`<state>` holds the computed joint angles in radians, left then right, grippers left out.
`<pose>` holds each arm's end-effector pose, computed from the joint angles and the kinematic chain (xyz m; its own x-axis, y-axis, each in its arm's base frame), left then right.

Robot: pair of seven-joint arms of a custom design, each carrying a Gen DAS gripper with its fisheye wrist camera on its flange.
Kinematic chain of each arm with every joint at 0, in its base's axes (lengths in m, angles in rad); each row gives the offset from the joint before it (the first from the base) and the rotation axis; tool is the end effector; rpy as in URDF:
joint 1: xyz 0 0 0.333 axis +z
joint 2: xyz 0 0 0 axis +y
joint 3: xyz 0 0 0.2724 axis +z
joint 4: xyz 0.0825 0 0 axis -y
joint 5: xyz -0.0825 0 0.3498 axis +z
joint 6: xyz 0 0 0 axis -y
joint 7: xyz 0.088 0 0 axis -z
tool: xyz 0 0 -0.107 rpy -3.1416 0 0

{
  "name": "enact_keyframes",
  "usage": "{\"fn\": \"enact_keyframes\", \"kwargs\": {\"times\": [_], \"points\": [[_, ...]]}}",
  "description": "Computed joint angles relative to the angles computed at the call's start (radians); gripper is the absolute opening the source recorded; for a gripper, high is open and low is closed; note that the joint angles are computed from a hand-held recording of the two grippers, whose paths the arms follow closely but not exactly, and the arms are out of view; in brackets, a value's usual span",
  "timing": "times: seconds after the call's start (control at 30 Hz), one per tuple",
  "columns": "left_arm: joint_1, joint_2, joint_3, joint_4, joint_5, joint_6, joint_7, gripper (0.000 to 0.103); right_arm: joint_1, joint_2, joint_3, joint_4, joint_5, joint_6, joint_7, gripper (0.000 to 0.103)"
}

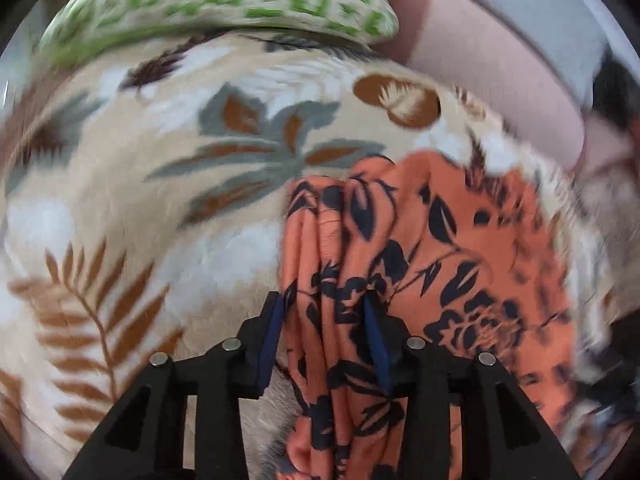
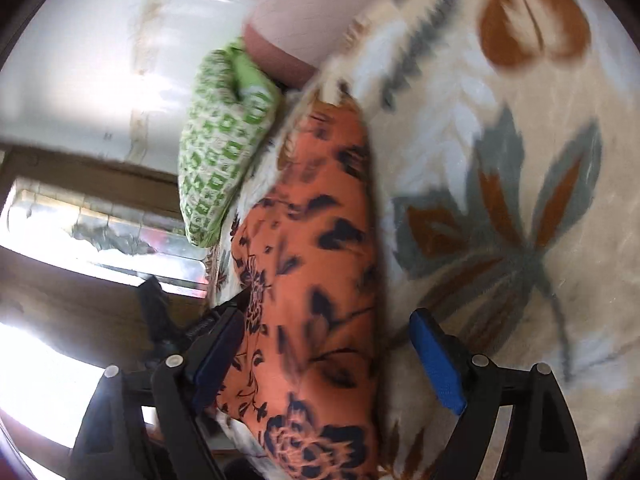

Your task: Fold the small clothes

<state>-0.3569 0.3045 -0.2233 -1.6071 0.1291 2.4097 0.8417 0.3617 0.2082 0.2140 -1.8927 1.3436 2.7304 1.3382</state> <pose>0.5487 -0.3393 0.4813 0.0385 -0.9590 0.2807 -0.9048 -0.1527 -0.3975 0.5263 0.2899 0.4178 -0.1030 -0.5279 -0.8431 -0.9081 0.3958 -0.1369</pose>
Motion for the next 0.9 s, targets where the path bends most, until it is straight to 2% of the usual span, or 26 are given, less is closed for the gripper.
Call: {"fn": "enact_keyframes", "kwargs": {"times": [0.1,0.13,0.17,0.23,0.3,0.37,0.43,0.53,0.6,0.67,0.7,0.77,0.83,0.9], "points": [[0.014,-0.086,-0.017,-0.100,-0.025,0.095,0.044,0.042,0.000,-0.009,0.005,-0.003,0.016,0.001,-0.040,0.086],[0.027,-0.115,-0.031,-0.139,-0.068,0.137,0.086,0.049,0.003,-0.013,0.003,-0.002,0.011,0.009,-0.037,0.086],[0.037,-0.138,-0.044,-0.171,-0.119,0.171,0.127,0.060,0.007,-0.013,0.000,0.001,-0.001,0.017,-0.027,0.086],[0.052,-0.160,-0.063,-0.211,-0.216,0.222,0.208,0.067,0.013,-0.003,-0.005,0.019,-0.047,0.020,0.005,0.086],[0.048,-0.157,-0.065,-0.217,-0.245,0.229,0.250,0.067,0.018,0.024,-0.008,0.052,-0.119,0.015,0.060,0.086],[0.039,-0.127,-0.057,-0.190,-0.235,0.191,0.245,0.067,0.019,0.057,-0.005,0.090,-0.189,-0.003,0.101,0.086],[0.045,-0.090,-0.055,-0.169,-0.275,0.143,0.235,0.067,0.020,0.096,-0.004,0.131,-0.275,-0.031,0.164,0.086],[0.055,-0.120,-0.063,-0.245,-0.339,0.224,0.248,0.067,0.011,0.121,0.021,0.156,-0.317,-0.020,0.187,0.086],[0.059,-0.127,-0.067,-0.256,-0.364,0.233,0.271,0.067,-0.004,0.119,0.048,0.157,-0.295,0.003,0.135,0.086],[0.068,-0.134,-0.075,-0.281,-0.415,0.257,0.309,0.067,0.004,0.136,0.039,0.174,-0.351,-0.006,0.171,0.086],[0.068,-0.136,-0.074,-0.286,-0.427,0.265,0.312,0.066,0.002,0.149,0.039,0.186,-0.367,-0.016,0.192,0.086],[0.072,-0.141,-0.077,-0.289,-0.450,0.259,0.344,0.048,-0.009,0.176,0.055,0.211,-0.367,-0.030,0.190,0.086],[0.065,-0.137,-0.072,-0.278,-0.436,0.249,0.343,0.041,-0.007,0.188,0.064,0.233,-0.394,-0.037,0.175,0.084],[0.057,-0.133,-0.066,-0.275,-0.422,0.258,0.326,0.037,0.028,0.199,0.035,0.254,-0.511,-0.046,0.252,0.082]]}}
